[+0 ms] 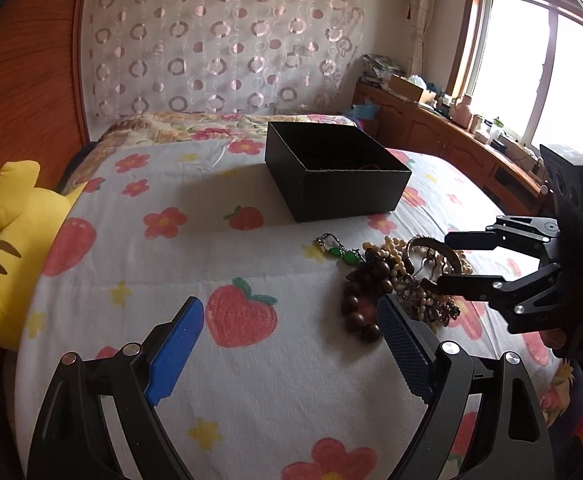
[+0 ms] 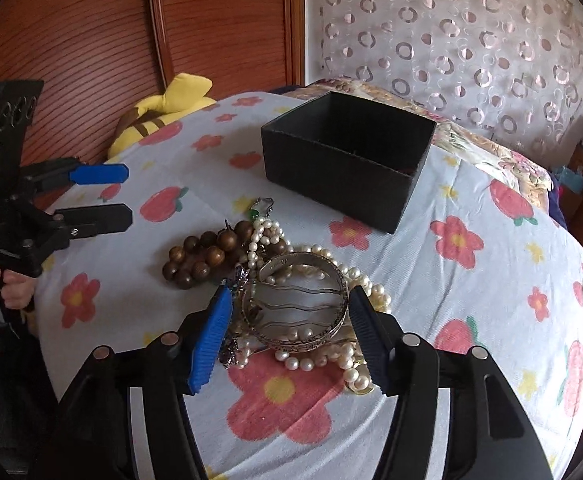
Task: Organize jewelry
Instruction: 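Grasp the silver bangle with the right tool while the left tool moves to the wooden beads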
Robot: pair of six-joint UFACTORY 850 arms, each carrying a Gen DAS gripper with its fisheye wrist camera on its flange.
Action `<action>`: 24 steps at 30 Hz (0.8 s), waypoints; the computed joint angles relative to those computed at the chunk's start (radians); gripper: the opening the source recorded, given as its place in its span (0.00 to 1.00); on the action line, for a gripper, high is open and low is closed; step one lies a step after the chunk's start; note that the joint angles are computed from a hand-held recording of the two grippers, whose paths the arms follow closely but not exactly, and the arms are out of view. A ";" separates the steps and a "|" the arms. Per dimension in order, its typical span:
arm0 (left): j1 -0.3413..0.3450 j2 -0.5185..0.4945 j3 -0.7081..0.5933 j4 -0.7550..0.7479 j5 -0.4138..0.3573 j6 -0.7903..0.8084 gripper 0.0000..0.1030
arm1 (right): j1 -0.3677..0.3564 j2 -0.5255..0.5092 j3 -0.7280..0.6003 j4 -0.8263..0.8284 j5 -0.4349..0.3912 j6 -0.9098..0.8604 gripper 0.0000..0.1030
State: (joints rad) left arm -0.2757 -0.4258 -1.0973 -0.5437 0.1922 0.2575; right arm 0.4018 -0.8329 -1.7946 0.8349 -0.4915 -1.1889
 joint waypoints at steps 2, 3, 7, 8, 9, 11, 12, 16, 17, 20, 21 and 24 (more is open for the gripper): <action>0.000 -0.002 -0.002 0.008 -0.002 -0.008 0.82 | 0.003 -0.009 -0.013 -0.033 0.001 0.027 0.61; -0.001 -0.002 -0.002 0.000 -0.003 0.000 0.82 | 0.005 -0.013 -0.018 -0.046 0.004 0.036 0.61; -0.003 -0.003 -0.002 -0.011 -0.006 0.007 0.82 | 0.007 -0.034 -0.049 -0.085 -0.003 0.071 0.61; -0.004 -0.004 -0.005 -0.012 -0.008 0.007 0.82 | 0.008 -0.038 -0.055 -0.093 -0.006 0.078 0.61; -0.004 -0.004 -0.005 -0.010 -0.008 0.005 0.82 | 0.009 -0.042 -0.060 -0.105 -0.006 0.088 0.61; -0.004 -0.004 -0.005 -0.011 -0.009 0.006 0.82 | 0.012 -0.047 -0.065 -0.122 -0.002 0.098 0.61; -0.004 -0.004 -0.005 -0.015 -0.008 0.011 0.82 | 0.013 -0.048 -0.066 -0.126 0.000 0.098 0.61; -0.004 -0.005 -0.006 -0.012 -0.008 0.008 0.82 | 0.014 -0.030 -0.035 -0.091 0.033 0.047 0.59; -0.004 -0.005 -0.006 -0.008 -0.009 0.005 0.82 | 0.014 -0.021 -0.020 -0.067 0.044 0.020 0.59; -0.006 -0.011 -0.010 -0.005 -0.012 0.001 0.82 | 0.012 0.001 0.012 -0.002 0.078 -0.044 0.59; -0.007 -0.014 -0.012 -0.004 -0.014 0.001 0.82 | 0.011 0.012 0.027 0.023 0.100 -0.066 0.59; -0.012 -0.022 -0.019 -0.022 -0.020 0.022 0.82 | 0.004 0.038 0.060 0.129 0.141 -0.154 0.59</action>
State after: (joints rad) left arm -0.2879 -0.4474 -1.1166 -0.5655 0.1727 0.2797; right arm 0.4061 -0.7945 -1.7349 0.9640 -0.3510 -1.3426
